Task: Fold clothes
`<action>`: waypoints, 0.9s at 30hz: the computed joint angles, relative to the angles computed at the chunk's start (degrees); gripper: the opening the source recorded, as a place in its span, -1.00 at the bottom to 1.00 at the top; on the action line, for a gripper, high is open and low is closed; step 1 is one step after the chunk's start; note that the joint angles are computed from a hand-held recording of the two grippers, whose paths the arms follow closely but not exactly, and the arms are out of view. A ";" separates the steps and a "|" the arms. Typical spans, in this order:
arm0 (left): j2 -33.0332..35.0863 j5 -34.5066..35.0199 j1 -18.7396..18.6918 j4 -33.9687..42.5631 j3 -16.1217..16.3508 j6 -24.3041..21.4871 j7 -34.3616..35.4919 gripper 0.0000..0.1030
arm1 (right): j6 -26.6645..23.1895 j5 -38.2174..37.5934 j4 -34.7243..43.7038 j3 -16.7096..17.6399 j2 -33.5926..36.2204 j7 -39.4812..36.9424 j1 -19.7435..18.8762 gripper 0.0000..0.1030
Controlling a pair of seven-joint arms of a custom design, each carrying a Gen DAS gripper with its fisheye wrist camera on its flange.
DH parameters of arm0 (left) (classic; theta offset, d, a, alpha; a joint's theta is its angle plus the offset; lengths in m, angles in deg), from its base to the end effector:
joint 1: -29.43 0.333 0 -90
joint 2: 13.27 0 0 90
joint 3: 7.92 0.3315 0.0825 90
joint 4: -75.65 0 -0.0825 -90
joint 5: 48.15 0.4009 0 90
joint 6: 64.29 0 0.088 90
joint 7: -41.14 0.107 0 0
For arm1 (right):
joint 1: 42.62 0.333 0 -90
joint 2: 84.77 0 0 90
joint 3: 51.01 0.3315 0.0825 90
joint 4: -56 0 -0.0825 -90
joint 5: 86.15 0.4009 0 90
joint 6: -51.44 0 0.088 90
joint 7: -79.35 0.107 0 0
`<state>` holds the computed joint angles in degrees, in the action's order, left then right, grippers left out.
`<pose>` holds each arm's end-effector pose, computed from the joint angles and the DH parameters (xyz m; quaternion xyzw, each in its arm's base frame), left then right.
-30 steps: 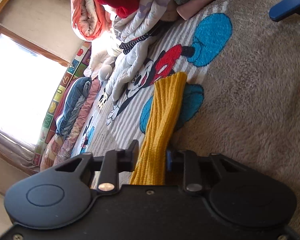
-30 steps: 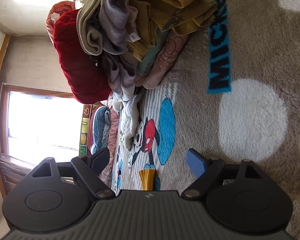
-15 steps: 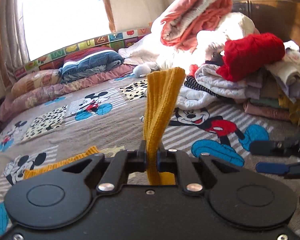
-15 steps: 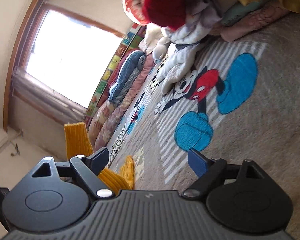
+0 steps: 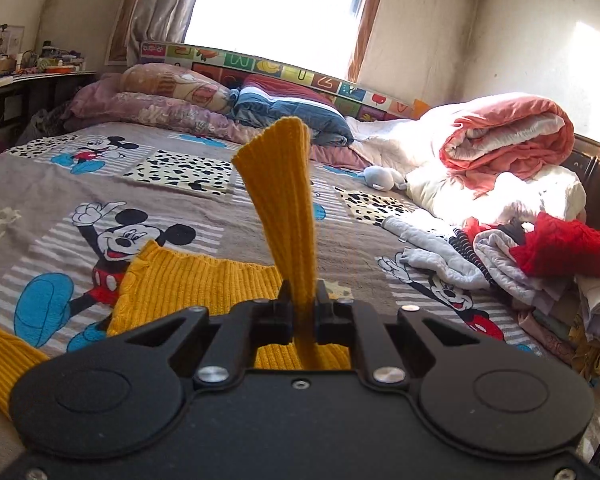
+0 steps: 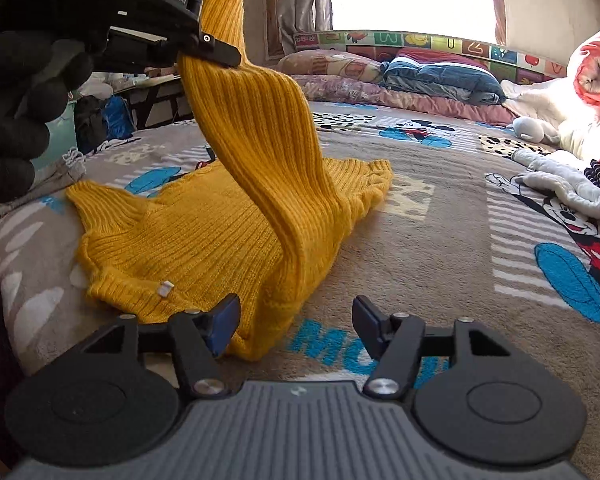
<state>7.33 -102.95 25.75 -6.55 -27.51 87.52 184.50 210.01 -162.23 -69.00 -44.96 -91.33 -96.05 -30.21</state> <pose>0.7003 -0.2261 0.6006 -0.3935 0.7372 -0.5383 0.1091 0.5145 0.2173 0.4988 -0.5487 0.6763 -0.3510 0.3441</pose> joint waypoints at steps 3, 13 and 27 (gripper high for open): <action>0.15 -1.12 1.31 -0.70 0.53 0.16 -0.36 -0.85 | -3.20 2.55 1.17 0.52 1.21 -3.39 0.92 0.17; 4.82 3.99 3.81 0.17 3.16 -2.23 -7.99 -0.85 | -5.43 5.88 2.13 -0.38 3.57 -7.06 2.44 0.18; 6.86 16.52 3.73 -0.95 3.44 0.17 -12.45 -0.82 | -6.48 8.00 0.39 0.25 0.95 -11.29 3.40 0.30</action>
